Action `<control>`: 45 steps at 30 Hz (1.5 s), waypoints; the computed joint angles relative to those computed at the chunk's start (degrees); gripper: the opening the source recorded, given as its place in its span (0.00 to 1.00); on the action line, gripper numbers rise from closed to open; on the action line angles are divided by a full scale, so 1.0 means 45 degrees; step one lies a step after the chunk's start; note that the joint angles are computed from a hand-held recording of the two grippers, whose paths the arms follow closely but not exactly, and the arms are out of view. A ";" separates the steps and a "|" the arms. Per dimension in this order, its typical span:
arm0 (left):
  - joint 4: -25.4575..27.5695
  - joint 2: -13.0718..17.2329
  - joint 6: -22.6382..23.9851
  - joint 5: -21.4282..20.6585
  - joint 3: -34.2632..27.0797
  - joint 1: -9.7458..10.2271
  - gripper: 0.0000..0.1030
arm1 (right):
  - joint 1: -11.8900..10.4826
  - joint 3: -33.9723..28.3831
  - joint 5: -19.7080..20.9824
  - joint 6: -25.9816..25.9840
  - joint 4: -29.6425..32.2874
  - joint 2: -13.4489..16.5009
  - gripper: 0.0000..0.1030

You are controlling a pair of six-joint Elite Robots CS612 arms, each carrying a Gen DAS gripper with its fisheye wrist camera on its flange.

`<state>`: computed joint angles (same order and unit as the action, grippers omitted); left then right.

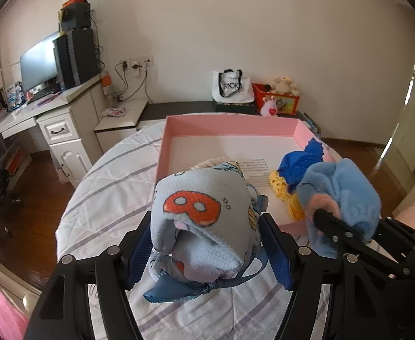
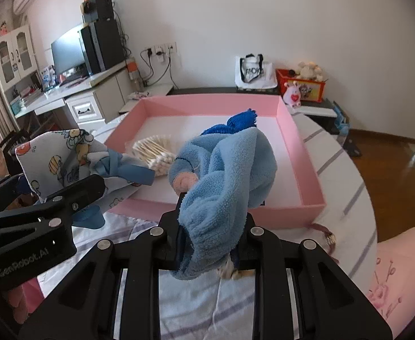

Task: Organize soft objects

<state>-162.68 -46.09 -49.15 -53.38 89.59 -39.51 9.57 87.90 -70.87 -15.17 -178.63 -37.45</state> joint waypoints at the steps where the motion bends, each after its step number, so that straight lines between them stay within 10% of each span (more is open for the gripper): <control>1: 0.0101 0.0107 0.0178 -0.0154 -0.0273 0.0133 0.66 | 0.0022 -0.0195 -0.0041 -0.0020 0.0197 0.0095 0.22; 17: 0.0641 0.1777 0.1828 -0.1456 -0.3114 0.1723 0.73 | 0.0385 -0.2536 -0.0658 0.0042 0.2060 0.1265 0.24; 23: 0.0825 0.2199 0.2018 -0.1637 -0.3688 0.1960 0.86 | 0.0413 -0.2886 -0.0962 0.0147 0.2493 0.1451 0.46; 30: 0.0218 0.2121 0.1789 -0.0663 -0.3060 0.1559 1.00 | 0.0400 -0.2591 -0.1296 0.0297 0.1807 0.1304 0.84; 45: -0.0346 0.1571 0.1215 -0.0376 -0.1865 0.1121 1.00 | 0.0392 -0.2088 -0.1318 0.0188 0.1198 0.0989 0.97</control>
<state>-164.23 -39.02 -43.68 -55.07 81.20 -34.46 11.34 78.50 -76.80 -14.32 -173.23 -33.00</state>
